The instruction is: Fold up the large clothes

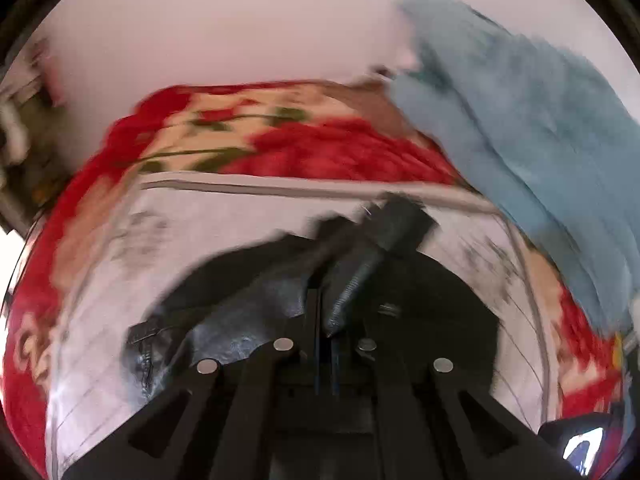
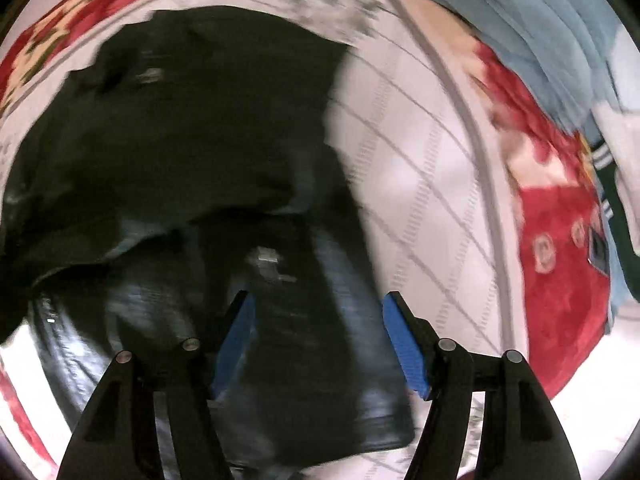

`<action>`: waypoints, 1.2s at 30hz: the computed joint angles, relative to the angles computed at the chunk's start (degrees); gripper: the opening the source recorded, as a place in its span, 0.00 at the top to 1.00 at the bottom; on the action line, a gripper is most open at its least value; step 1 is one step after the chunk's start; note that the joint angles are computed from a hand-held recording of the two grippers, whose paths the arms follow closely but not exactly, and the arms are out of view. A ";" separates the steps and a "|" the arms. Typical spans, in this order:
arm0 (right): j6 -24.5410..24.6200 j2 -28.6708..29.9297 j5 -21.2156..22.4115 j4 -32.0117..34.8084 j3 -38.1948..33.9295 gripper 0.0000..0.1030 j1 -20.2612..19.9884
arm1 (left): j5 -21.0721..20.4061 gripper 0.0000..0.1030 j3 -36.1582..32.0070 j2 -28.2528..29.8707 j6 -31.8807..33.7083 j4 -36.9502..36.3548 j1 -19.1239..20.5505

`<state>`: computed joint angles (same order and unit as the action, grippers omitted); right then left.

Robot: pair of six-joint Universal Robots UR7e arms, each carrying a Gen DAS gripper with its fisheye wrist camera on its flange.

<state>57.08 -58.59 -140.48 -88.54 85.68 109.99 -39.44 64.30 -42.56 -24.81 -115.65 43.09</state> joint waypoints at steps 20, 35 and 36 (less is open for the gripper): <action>-5.65 -18.42 16.47 -13.17 11.12 0.29 -7.28 | -15.28 0.05 -0.04 0.63 -10.15 12.52 2.30; -20.60 2.80 21.75 -14.56 -11.06 0.50 -10.42 | 3.34 0.05 -6.08 -3.02 -34.83 47.84 10.35; -21.43 5.18 17.31 -9.91 -13.69 0.73 -9.38 | 3.81 0.05 -6.94 -2.60 -35.67 49.31 10.68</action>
